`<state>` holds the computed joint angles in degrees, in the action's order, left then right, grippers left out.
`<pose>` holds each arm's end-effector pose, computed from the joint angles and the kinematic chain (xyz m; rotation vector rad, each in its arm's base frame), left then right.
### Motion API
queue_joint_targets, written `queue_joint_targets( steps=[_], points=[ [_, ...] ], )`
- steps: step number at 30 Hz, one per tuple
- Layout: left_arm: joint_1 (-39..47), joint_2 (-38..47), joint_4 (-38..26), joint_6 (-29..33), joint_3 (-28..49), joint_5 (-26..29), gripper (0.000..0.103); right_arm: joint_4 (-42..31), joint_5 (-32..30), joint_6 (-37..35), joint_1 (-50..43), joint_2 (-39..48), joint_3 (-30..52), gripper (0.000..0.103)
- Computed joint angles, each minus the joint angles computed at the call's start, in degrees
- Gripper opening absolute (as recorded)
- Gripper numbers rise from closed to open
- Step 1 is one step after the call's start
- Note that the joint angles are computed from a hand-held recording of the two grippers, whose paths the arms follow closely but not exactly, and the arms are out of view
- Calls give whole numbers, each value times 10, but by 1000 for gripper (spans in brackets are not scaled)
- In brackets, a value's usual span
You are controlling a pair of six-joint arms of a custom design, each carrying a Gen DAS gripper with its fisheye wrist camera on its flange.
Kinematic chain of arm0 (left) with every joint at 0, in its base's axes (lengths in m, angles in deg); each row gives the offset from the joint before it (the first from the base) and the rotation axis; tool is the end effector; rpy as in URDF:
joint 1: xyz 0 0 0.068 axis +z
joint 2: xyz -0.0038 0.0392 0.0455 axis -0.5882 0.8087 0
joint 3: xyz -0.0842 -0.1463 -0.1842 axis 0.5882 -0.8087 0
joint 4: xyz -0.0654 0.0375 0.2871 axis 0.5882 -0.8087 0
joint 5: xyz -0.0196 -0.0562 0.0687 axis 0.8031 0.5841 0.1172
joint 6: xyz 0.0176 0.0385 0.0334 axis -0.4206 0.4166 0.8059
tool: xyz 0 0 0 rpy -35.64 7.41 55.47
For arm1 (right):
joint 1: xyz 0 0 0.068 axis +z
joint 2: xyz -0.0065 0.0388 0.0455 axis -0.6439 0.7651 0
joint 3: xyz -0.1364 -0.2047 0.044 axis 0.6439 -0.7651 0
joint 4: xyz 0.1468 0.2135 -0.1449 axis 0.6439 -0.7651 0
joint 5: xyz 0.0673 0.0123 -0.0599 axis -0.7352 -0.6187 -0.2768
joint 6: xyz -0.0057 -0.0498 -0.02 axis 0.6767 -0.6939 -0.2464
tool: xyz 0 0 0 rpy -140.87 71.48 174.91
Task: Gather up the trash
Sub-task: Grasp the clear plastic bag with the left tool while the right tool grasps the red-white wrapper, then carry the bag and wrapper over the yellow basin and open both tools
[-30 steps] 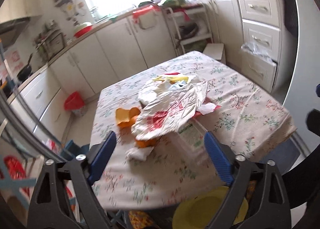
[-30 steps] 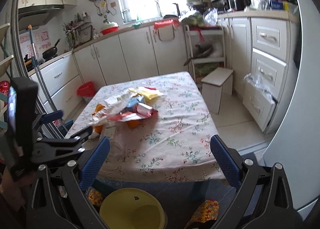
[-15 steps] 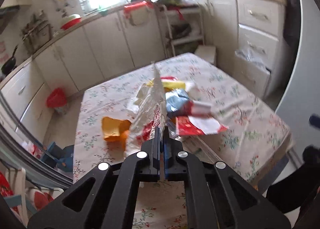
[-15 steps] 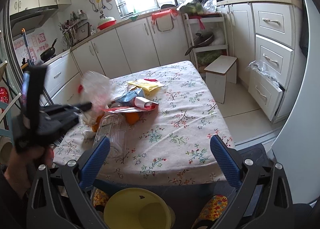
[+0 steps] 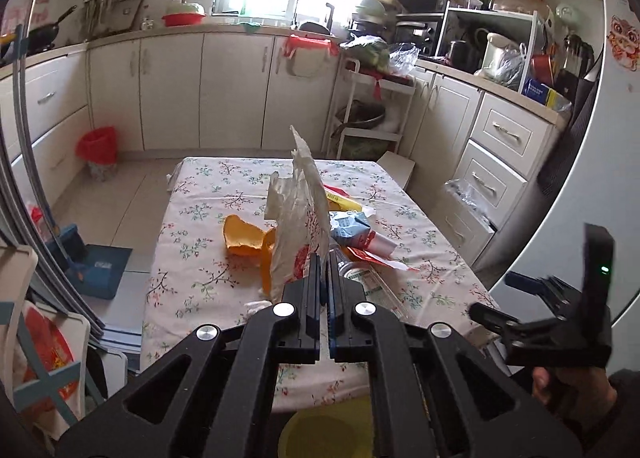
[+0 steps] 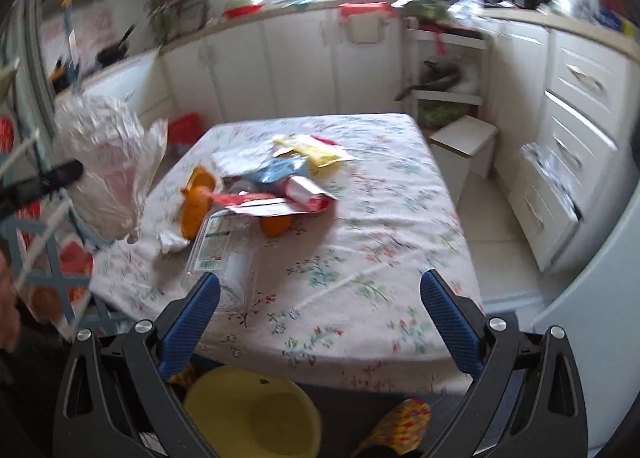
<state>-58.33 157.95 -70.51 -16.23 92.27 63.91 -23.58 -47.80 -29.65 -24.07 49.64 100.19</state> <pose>0.3859 -0.1764 0.4215 0.8359 2.0915 -0.6899 0.2384 0.0514 0.3455 0.5280 2.2195 -0.1420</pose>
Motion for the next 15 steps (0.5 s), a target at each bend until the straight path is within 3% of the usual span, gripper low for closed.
queue_joint_targets(
  steps=[7,9,11,12,13,14,15],
  points=[
    [15,-23,8,3,-39,29,2,35,-27,-130,-17,133,68,96],
    [15,-25,10,3,-41,31,2,51,-60,-148,-38,154,70,81],
    [17,-24,11,4,-42,37,2,55,-105,-150,-65,166,70,46],
    [17,-23,10,5,-41,39,2,61,-125,-145,-75,166,62,36],
    [17,-22,10,6,-41,39,2,64,-148,-137,-89,161,53,15],
    [17,-21,8,9,-40,40,2,65,-166,-132,-101,154,47,6],
    [18,-21,9,12,-42,42,2,66,-180,-129,-114,151,48,4]
  ],
)
